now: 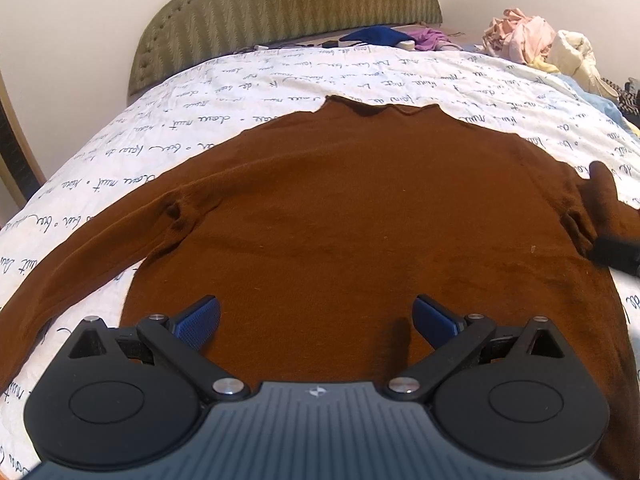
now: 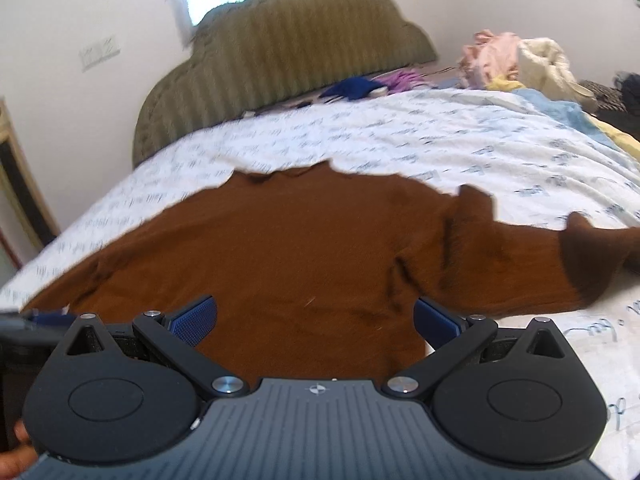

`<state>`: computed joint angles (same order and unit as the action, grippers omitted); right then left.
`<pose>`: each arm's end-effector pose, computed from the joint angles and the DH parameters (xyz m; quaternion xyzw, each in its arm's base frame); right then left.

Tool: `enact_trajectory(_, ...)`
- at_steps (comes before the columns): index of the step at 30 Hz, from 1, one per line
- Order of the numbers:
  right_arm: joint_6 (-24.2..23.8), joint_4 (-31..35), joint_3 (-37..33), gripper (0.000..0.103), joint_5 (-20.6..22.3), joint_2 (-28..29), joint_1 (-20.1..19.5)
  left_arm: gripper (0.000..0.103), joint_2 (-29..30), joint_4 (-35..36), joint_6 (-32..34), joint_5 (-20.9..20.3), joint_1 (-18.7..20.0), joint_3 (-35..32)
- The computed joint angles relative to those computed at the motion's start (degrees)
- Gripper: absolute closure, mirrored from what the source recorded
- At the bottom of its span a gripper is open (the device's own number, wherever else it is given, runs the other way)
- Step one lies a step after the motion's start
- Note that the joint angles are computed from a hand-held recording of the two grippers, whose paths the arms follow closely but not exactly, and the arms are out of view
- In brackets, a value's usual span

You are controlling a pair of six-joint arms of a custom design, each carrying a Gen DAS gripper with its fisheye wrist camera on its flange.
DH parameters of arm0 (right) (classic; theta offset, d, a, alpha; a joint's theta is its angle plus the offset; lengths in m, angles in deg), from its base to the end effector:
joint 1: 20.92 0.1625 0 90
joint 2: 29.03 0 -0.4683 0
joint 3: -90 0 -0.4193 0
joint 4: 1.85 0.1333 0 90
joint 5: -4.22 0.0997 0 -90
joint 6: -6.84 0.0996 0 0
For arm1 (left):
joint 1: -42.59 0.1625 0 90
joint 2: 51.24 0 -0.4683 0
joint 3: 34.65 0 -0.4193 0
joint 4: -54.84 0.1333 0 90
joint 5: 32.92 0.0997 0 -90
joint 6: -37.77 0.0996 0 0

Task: Fold small clothes
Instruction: 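Reach the right tool to the sweater sleeve cuff and grasp it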

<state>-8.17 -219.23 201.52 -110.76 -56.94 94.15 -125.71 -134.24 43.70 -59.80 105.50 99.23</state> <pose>0.3347 -0.5002 -0.0312 0.2347 -0.8787 0.3801 0.1680 -0.0045 -0.4967 0.2817 0.0575 0.8190 -0.3746 0.4309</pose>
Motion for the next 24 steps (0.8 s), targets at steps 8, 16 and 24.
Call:
enact_trajectory(8,4.4,-15.0,3.5,0.000,-1.7,-3.7,-3.7,0.000,-0.2,5.5,-3.0,-3.1,0.7,-0.4)
enact_trajectory(16,7.0,-21.5,2.6,0.000,-15.4,-7.5,-8.2,0.000,-0.3,8.0,-5.2,-3.5,1.1,-0.5)
enact_trajectory(24,5.7,-7.2,-6.9,0.000,-22.9,-5.0,-11.5,0.000,-0.6,8.7,-5.2,-3.2,1.1,-0.3)
